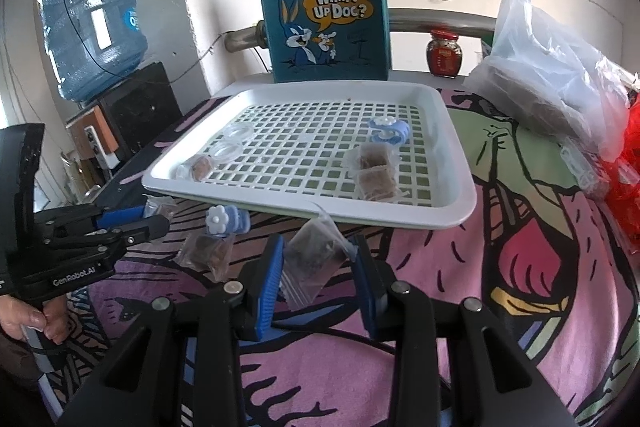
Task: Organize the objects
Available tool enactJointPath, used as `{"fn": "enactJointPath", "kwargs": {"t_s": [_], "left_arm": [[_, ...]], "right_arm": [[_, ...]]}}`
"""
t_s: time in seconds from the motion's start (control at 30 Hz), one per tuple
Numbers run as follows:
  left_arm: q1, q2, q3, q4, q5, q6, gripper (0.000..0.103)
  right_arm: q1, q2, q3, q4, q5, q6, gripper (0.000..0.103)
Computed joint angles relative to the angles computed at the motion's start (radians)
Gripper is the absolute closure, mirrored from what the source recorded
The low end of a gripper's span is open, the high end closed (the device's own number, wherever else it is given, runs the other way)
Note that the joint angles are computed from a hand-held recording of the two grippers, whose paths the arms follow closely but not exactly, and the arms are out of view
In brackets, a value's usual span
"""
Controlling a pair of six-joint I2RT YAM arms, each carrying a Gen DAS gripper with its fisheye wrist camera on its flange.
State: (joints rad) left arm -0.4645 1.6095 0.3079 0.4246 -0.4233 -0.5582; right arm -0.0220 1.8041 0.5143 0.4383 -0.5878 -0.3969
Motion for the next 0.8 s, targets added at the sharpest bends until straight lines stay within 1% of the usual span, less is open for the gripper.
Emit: {"fn": "enactJointPath", "kwargs": {"t_s": [0.2, 0.3, 0.5, 0.63, 0.8], "left_arm": [[-0.013, 0.009, 0.025, -0.046, -0.027, -0.006, 0.076], [-0.027, 0.009, 0.034, -0.064, -0.050, -0.009, 0.076], [-0.045, 0.013, 0.050, -0.093, -0.078, -0.011, 0.076], [-0.046, 0.014, 0.054, -0.096, -0.080, -0.012, 0.076], [-0.043, 0.004, 0.040, -0.075, -0.080, -0.004, 0.076]], "right_arm": [[0.059, -0.016, -0.037, 0.068, 0.163, 0.026, 0.070], [0.069, -0.018, -0.048, 0.092, 0.198, 0.029, 0.070], [0.075, -0.012, -0.043, 0.098, 0.235, 0.045, 0.070], [0.074, -0.010, -0.039, 0.093, 0.235, 0.045, 0.070], [0.072, -0.011, -0.037, 0.089, 0.228, 0.051, 0.070]]}}
